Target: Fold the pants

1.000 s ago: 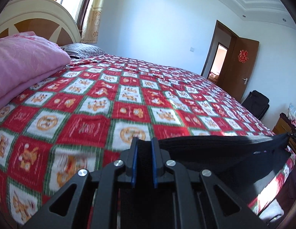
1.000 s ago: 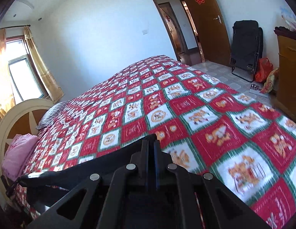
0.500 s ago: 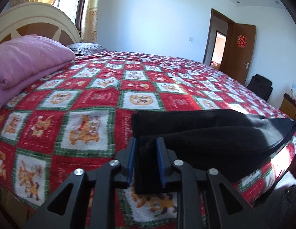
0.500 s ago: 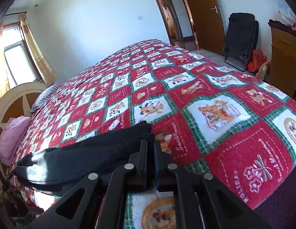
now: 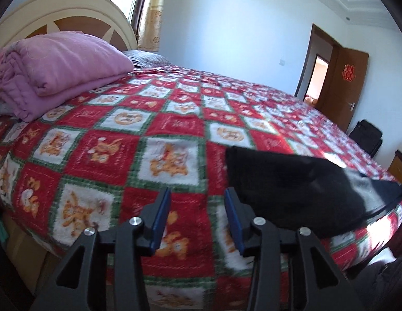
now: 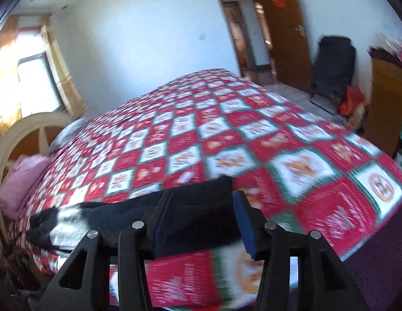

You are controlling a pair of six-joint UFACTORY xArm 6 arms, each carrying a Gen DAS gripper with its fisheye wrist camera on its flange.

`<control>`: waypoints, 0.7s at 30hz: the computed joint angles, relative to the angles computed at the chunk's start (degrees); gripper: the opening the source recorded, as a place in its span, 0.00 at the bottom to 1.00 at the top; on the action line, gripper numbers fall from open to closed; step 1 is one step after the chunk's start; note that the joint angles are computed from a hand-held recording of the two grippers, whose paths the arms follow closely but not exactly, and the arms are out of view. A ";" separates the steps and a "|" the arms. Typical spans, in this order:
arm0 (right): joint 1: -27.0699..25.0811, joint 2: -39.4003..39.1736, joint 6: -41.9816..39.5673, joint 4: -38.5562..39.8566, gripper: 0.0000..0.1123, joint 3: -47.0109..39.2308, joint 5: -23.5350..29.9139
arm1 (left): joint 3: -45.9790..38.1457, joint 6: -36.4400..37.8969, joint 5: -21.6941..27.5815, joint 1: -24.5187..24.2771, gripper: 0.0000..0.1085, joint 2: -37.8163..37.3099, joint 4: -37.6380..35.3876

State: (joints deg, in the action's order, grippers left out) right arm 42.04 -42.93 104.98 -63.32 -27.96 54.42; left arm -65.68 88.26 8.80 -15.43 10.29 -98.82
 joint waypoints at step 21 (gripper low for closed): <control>1.42 63.05 -37.17 11.65 0.44 -53.33 -23.49 | -14.11 -38.85 6.46 -2.12 0.07 12.65 38.18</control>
State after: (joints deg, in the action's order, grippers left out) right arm 43.46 20.11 67.81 -51.67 -81.29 30.93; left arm -79.79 49.40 15.26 -17.54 22.94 -60.65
